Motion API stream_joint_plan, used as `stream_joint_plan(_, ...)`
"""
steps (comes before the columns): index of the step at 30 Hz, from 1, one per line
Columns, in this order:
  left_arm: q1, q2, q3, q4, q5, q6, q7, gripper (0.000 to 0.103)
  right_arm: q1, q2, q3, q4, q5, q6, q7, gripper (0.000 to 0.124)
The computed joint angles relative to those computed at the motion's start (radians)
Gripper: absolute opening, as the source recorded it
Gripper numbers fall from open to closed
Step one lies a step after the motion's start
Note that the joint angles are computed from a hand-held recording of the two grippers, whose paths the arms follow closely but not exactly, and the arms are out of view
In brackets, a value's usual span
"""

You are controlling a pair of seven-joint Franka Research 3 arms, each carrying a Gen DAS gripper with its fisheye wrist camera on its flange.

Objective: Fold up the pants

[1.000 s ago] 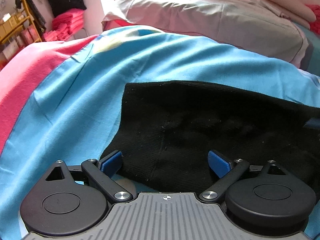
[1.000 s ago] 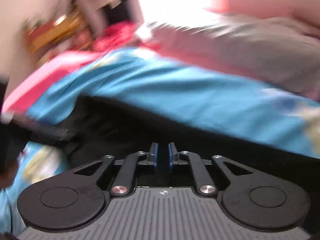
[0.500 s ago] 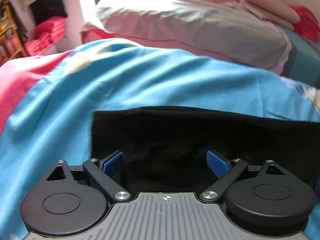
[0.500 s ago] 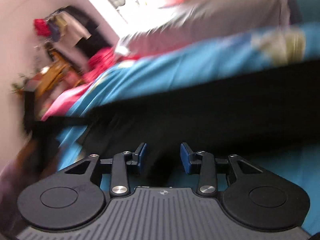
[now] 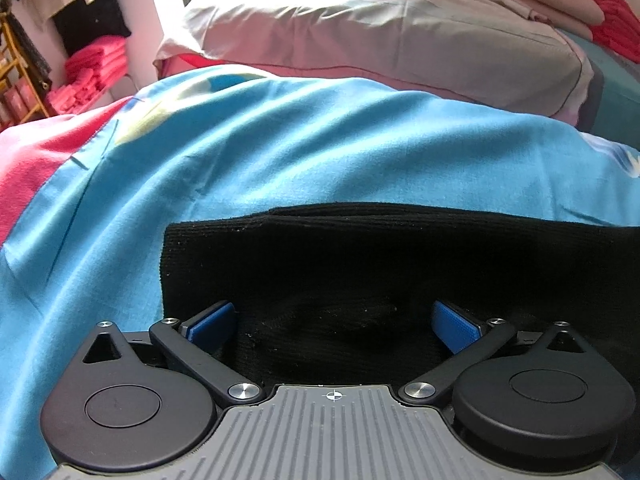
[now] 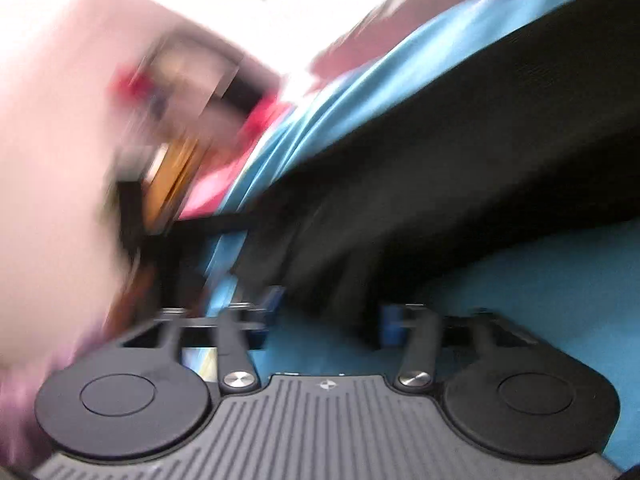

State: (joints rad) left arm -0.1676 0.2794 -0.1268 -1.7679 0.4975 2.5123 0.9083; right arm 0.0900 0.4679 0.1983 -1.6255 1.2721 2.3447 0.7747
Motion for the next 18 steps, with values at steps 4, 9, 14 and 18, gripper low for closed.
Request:
stream_joint_plan(4,0.004,0.001,-0.001,-0.003,-0.004,0.011,0.011,0.103,0.007,0.019,-0.018,0.045,-0.053,0.046,-0.011,0.056)
stream_joint_plan(9,0.000,-0.001,0.002,-0.006,0.007,0.012,0.002,0.103,-0.042,0.136,0.037,0.165,0.021,-0.042,0.064,0.065)
stream_joint_plan(14,0.004,0.000,-0.002,-0.002,-0.006,0.008,0.022,0.103,-0.037,0.186,0.016,0.280,-0.130,-0.120,0.039,0.049)
stream_joint_plan(18,-0.003,-0.001,0.004,-0.007,0.012,0.013,0.003,0.103,-0.076,0.219,0.064,0.286,0.019,-0.029,0.127,0.046)
